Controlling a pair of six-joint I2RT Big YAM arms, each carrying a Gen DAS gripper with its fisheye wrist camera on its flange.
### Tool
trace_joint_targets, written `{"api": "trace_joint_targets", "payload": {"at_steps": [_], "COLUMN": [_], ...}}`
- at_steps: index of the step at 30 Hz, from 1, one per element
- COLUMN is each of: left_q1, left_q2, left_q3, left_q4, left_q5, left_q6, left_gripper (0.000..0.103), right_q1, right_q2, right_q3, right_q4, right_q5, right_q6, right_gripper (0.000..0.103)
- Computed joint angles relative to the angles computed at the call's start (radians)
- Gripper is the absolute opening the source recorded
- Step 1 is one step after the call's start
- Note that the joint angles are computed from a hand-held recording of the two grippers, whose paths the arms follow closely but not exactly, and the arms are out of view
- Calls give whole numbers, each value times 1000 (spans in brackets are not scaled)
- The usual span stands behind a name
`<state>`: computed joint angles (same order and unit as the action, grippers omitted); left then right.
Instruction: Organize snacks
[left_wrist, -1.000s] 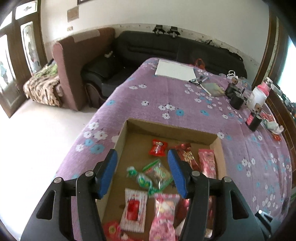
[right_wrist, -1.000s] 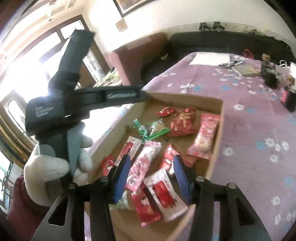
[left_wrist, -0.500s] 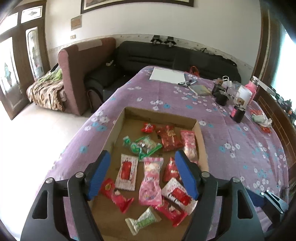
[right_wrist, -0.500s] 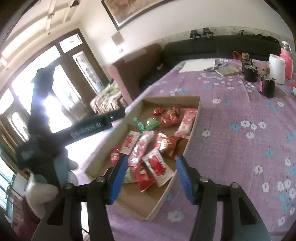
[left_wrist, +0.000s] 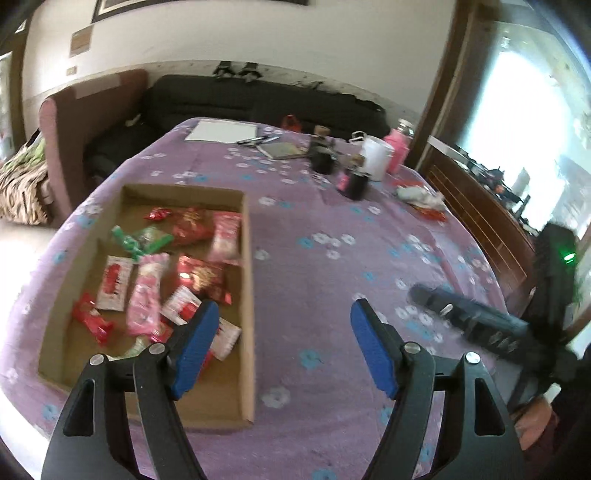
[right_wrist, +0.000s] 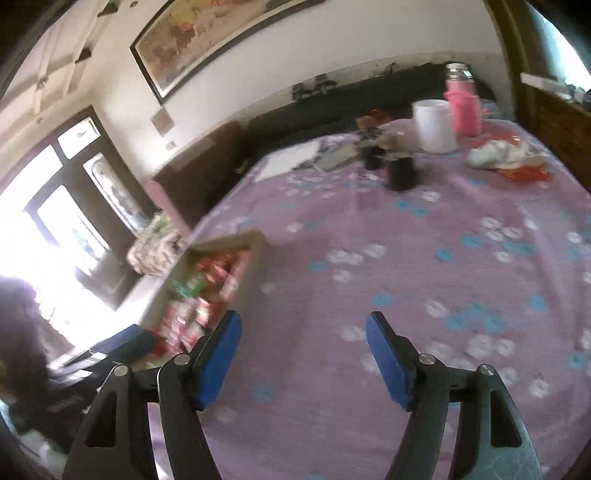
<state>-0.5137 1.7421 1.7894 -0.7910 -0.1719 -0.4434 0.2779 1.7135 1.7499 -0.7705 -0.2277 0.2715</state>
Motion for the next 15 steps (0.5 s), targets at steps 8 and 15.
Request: {"api": "trace_joint_targets", "payload": {"at_steps": [8, 15], "left_q1": [-44, -21], "left_q2": [-19, -67], "left_q3": [-89, -162], "left_q4": [59, 57], "left_q5": [-123, -120], "left_q6": [16, -59], "left_gripper": [74, 74], "right_q1": [0, 54], "right_q2": [-81, -87], "right_q3": [-200, -192], "right_q4": [73, 53], "right_q5": [44, 73], "right_q6": [-2, -55], "right_gripper": [73, 73]}}
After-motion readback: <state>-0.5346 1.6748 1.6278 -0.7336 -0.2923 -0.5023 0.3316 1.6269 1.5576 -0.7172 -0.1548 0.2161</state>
